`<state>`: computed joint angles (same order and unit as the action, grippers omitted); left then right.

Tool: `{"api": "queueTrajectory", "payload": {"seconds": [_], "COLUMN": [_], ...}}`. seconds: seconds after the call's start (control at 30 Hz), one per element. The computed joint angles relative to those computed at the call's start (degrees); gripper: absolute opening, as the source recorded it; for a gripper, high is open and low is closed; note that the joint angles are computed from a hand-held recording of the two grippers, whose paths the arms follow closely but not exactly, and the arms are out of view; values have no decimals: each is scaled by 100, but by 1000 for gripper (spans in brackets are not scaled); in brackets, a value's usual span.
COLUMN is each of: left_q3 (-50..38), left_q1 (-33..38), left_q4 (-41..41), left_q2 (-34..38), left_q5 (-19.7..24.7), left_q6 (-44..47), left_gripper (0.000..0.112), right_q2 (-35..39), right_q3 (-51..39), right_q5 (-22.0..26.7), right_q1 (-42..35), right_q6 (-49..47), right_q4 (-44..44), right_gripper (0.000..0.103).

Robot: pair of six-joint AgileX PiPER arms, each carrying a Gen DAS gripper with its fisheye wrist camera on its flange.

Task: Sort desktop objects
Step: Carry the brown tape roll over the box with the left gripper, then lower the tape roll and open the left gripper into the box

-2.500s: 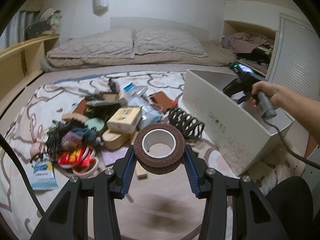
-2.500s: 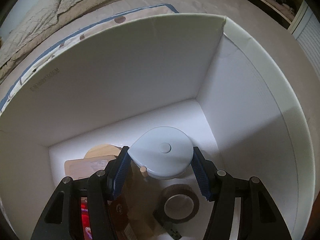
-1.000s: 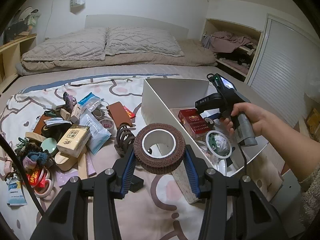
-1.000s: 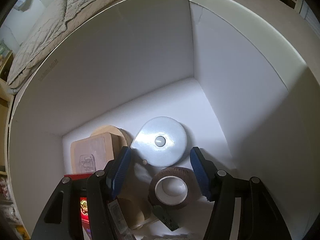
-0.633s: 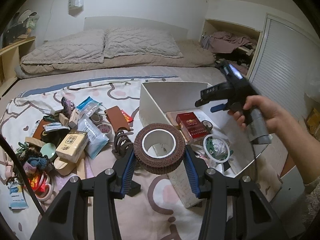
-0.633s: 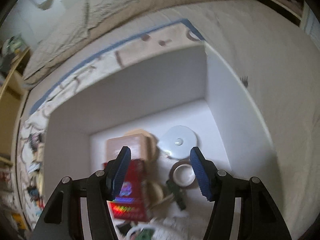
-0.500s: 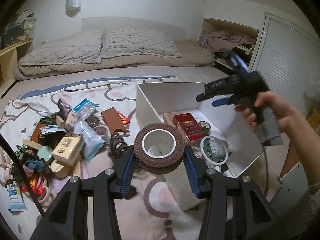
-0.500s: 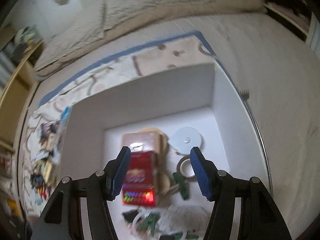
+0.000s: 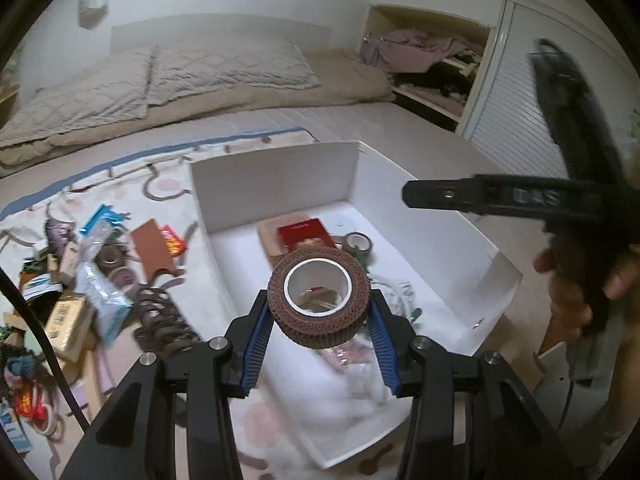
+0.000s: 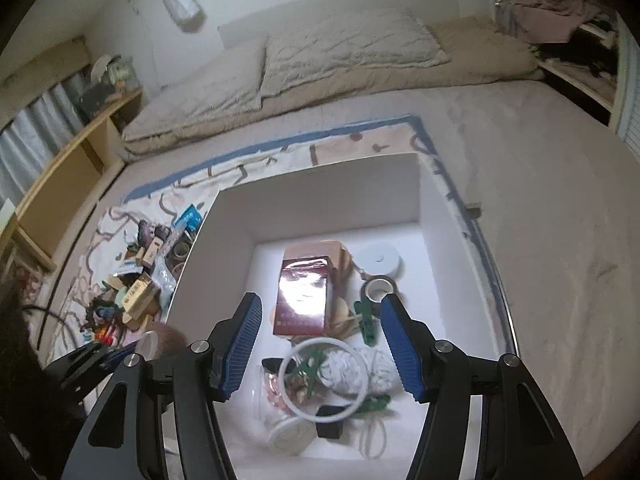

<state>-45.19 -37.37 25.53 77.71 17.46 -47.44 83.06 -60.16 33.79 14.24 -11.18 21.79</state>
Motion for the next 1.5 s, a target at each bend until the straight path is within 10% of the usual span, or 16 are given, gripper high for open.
{"api": "queueTrajectory", "payload": {"seconds": [0.5,1.5], "left_q3": [-1240,-1085], "left_q1": [-267,-612], "left_q4": [-1606,344], "left_q2": [1357,901], "left_q5": [301,639], "left_q6": [1184,-795], "left_gripper": [47,63], "right_q2": [-496,-973], "right_q3": [848,1292], "right_q5": [-470,-784], "right_q1": [-572,-468], "right_q6": [-1110,-882], "right_q4": [833,737], "right_gripper": [62,62]}}
